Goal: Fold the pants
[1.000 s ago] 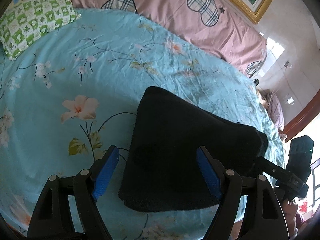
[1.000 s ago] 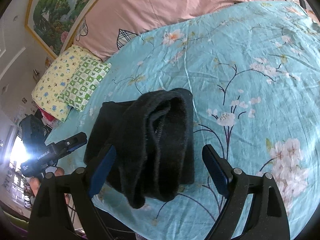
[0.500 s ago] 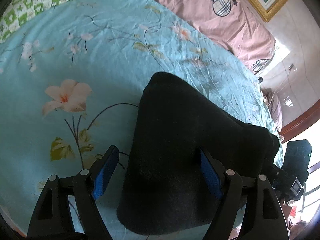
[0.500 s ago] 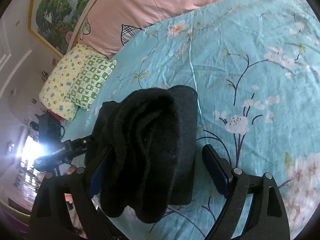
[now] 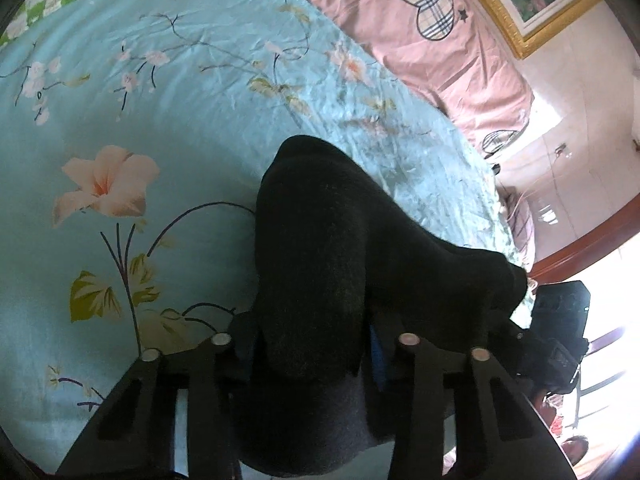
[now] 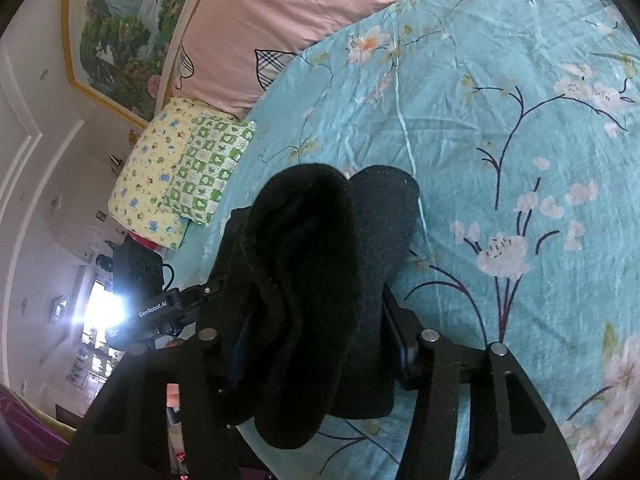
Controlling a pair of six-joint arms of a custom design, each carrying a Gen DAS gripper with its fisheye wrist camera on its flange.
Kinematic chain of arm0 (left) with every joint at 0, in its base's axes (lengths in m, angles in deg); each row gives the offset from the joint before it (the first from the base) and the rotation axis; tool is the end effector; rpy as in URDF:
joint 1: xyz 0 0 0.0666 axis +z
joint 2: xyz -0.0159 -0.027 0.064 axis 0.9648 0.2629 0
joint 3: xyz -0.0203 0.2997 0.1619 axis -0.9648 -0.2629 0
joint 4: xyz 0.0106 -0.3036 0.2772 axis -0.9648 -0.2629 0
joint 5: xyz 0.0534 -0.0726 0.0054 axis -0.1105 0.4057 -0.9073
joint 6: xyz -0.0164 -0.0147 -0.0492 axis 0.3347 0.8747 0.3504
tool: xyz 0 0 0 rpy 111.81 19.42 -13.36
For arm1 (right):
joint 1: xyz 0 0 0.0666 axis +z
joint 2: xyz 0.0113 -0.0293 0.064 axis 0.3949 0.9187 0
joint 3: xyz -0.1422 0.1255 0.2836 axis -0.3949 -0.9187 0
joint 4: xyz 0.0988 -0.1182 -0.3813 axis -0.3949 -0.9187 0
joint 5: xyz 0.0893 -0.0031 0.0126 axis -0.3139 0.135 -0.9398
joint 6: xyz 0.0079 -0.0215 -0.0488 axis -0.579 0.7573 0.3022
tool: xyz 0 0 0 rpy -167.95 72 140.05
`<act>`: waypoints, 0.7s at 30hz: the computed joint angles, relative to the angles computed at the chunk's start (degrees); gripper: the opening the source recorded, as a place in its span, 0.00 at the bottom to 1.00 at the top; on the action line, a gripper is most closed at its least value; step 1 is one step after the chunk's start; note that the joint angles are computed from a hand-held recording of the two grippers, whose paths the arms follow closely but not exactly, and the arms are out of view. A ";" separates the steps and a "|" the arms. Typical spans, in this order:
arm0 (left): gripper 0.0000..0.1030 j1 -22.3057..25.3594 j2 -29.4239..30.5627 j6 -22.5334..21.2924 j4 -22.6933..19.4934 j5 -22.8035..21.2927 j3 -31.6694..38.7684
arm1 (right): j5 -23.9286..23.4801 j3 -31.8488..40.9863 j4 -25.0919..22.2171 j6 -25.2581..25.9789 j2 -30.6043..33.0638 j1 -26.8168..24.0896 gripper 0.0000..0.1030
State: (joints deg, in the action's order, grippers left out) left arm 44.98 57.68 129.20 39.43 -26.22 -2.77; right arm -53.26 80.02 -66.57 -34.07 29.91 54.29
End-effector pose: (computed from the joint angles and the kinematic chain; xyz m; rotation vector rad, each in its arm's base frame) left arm 0.4004 -0.2348 0.2669 -0.2807 2.4901 -0.7479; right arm 0.3978 0.2566 0.2640 -0.0874 2.3919 1.1327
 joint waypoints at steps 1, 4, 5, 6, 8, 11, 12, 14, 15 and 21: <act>0.36 0.01 -0.28 -0.03 -0.04 -0.02 0.00 | 0.17 0.12 0.03 -0.02 -0.09 0.21 0.52; 0.33 0.07 -1.66 0.02 0.10 -0.18 -0.53 | 0.78 1.00 -0.64 0.43 0.02 0.55 0.50; 0.33 0.00 -2.02 0.00 0.05 -0.44 -0.54 | 0.80 1.23 -0.74 0.56 0.09 0.55 0.50; 0.33 -0.10 -2.47 0.00 -0.06 -0.67 -0.65 | 0.79 1.37 -0.87 0.76 0.08 0.52 0.50; 0.32 -0.39 -3.50 -0.05 -0.74 -1.65 -0.74 | 1.00 2.18 -1.34 1.08 0.33 0.69 0.50; 0.32 -0.75 -5.03 -0.41 -1.91 -3.88 -0.87 | 0.45 3.40 -1.73 1.20 1.09 0.79 0.50; 0.32 -0.81 -5.71 -0.86 -2.46 -4.98 -0.92 | 0.32 3.79 -1.80 1.34 1.38 0.95 0.49; 0.32 -0.89 -6.88 -1.24 -3.58 -6.90 -1.03 | 0.17 5.23 -2.10 2.08 2.35 1.55 0.49; 0.32 -0.71 -7.96 -1.21 -4.16 -7.76 -1.41 | 0.13 5.78 -2.11 2.31 2.73 1.80 0.49; 0.31 1.02 -11.55 -1.07 -5.73 -10.34 -2.78 | -0.84 11.82 -3.13 4.81 7.06 3.18 0.49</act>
